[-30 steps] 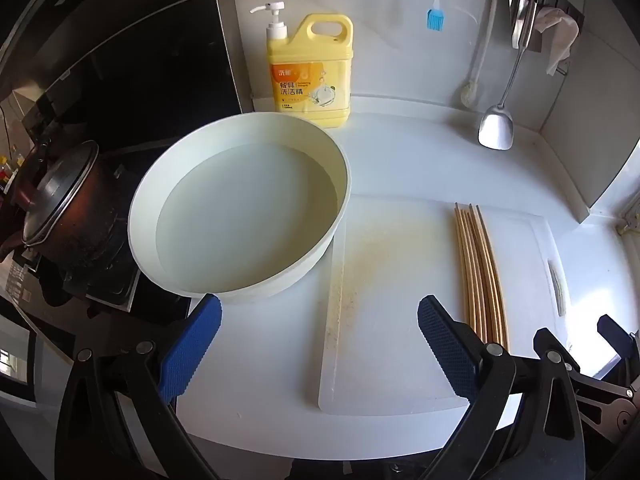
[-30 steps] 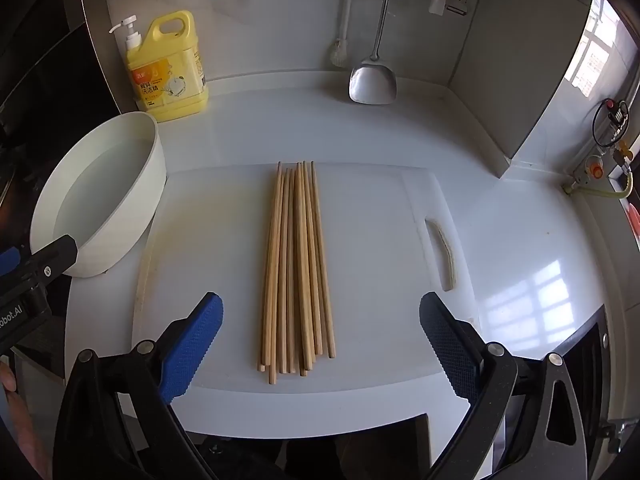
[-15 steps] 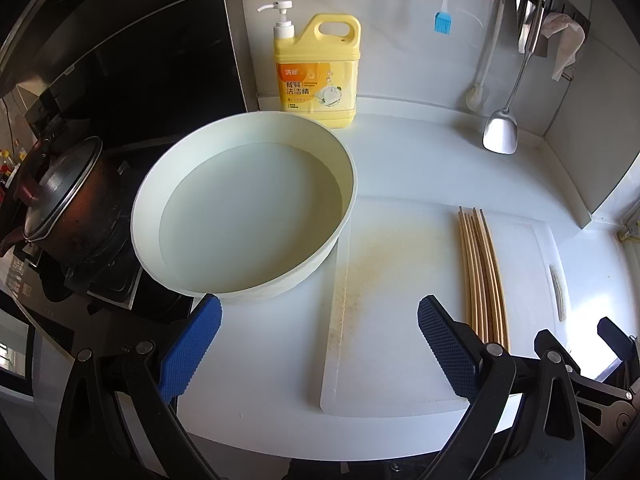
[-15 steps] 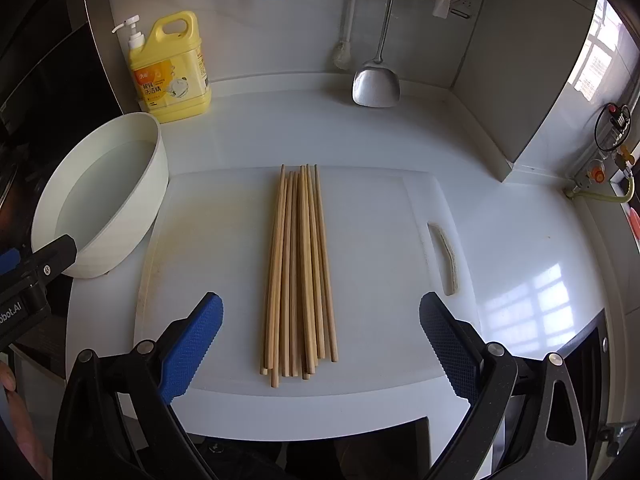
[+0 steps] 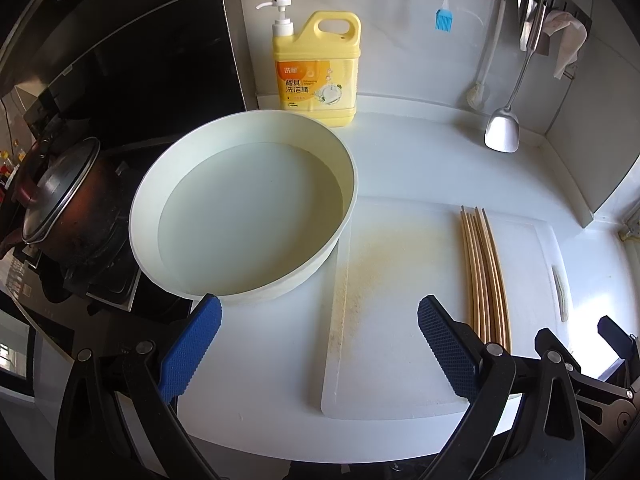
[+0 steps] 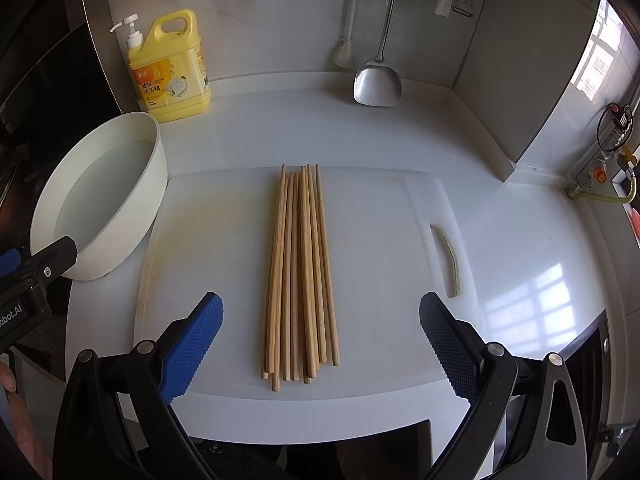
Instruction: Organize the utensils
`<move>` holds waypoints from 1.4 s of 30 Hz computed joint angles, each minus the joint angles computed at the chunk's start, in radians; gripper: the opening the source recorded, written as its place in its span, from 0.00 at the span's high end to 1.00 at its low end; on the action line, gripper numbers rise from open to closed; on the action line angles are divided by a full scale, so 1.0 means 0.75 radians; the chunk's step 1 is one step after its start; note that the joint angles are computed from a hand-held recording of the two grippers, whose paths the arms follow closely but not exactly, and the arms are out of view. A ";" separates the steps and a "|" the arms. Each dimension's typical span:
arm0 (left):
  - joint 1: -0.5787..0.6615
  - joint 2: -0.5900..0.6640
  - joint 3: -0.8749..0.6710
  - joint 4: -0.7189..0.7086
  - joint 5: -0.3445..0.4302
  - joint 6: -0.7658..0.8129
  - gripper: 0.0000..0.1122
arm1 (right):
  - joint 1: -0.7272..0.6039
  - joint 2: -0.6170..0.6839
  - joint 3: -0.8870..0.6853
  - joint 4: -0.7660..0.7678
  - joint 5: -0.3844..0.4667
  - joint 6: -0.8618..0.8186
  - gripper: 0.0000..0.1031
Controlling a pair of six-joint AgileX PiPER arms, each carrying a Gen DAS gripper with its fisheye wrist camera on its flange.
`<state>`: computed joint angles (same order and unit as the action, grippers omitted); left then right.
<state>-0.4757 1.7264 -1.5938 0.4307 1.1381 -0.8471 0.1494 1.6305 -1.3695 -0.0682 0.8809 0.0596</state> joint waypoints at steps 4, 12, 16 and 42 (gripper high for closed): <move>0.001 0.000 0.000 -0.001 -0.001 0.002 0.14 | 0.002 0.005 0.001 -0.002 -0.006 0.004 0.09; 0.002 -0.001 0.006 -0.001 -0.007 0.001 0.14 | 0.002 -0.004 0.011 -0.002 -0.010 0.002 0.09; -0.008 -0.008 0.023 0.010 -0.012 -0.012 0.14 | -0.001 -0.009 0.014 0.001 -0.009 -0.001 0.09; -0.038 -0.027 0.042 0.026 0.000 -0.037 0.14 | -0.003 -0.049 0.059 0.003 -0.033 0.010 0.09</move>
<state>-0.5044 1.7059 -1.5626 0.4503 1.1380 -0.8752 0.1469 1.5940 -1.3252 -0.0661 0.8562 0.0671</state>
